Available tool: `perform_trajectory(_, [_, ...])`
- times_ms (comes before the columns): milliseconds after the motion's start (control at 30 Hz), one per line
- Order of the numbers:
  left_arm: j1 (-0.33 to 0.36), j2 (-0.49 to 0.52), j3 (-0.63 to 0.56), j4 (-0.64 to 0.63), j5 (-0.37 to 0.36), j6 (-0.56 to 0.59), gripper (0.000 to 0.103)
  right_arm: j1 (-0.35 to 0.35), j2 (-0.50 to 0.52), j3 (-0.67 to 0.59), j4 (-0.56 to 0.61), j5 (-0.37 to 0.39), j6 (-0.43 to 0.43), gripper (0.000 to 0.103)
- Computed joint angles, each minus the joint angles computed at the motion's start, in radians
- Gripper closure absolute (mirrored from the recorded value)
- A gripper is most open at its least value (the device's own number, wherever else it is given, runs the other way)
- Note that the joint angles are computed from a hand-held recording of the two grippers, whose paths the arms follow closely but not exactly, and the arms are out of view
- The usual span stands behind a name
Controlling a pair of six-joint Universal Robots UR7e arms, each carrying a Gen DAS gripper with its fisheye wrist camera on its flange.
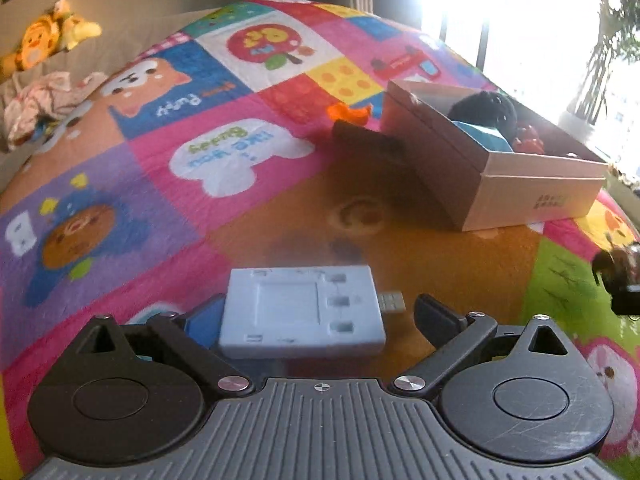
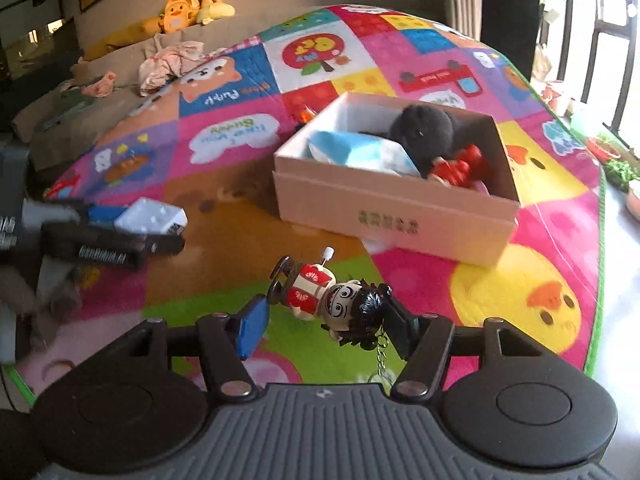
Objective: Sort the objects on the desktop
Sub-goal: 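Grasp the white charger block with the left gripper while the right regrasps the keychain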
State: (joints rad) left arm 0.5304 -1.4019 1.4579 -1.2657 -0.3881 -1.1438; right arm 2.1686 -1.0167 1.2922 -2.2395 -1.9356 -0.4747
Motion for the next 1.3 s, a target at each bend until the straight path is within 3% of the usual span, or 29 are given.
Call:
perform_trajectory(100, [0.011,0.02,-0.001,-0.074,-0.006,0.069,0.002,-0.008,-0.018,0.029,-0.027,0.003,-0.019,0.04])
perform_trajectory(233, [0.01,0.009,0.064,-0.337,-0.064,0.308,0.002,-0.018,-0.046,0.074,-0.076,0.007,-0.042,0.014])
perform_trajectory(333, [-0.004,0.002,0.095,-0.442,-0.122,0.449,0.002,-0.019,-0.063,0.114,-0.118,-0.003,-0.066,0.008])
perform_trajectory(467, [-0.015,0.021,0.076,-0.372,-0.112,0.375,0.002,-0.026,-0.08,0.179,-0.199,-0.006,-0.077,0.004])
perform_trajectory(600, [0.005,0.049,0.046,-0.411,-0.13,0.347,0.001,-0.03,-0.072,0.198,-0.218,-0.025,-0.042,0.0])
perform_trajectory(767, [0.018,0.101,0.002,-0.316,-0.067,0.326,0.002,-0.031,-0.075,0.207,-0.251,-0.03,-0.046,0.0])
perform_trajectory(867, [0.014,0.099,0.008,-0.325,-0.063,0.337,0.008,-0.027,-0.071,0.207,-0.271,-0.034,-0.063,0.0])
perform_trajectory(1100, [-0.035,0.058,0.042,-0.258,-0.077,0.294,0.008,-0.018,-0.008,0.125,-0.239,-0.067,-0.037,0.0])
perform_trajectory(1167, [-0.055,0.04,0.052,-0.231,-0.1,0.266,0.008,-0.017,0.005,0.104,-0.216,-0.074,-0.018,0.009])
perform_trajectory(1233, [-0.071,0.025,0.056,-0.208,-0.122,0.244,0.008,-0.019,0.006,0.084,-0.164,-0.062,-0.003,0.036])
perform_trajectory(1300, [-0.085,0.016,0.056,-0.218,-0.135,0.246,0.008,-0.02,0.0,0.073,-0.135,-0.05,0.007,0.038])
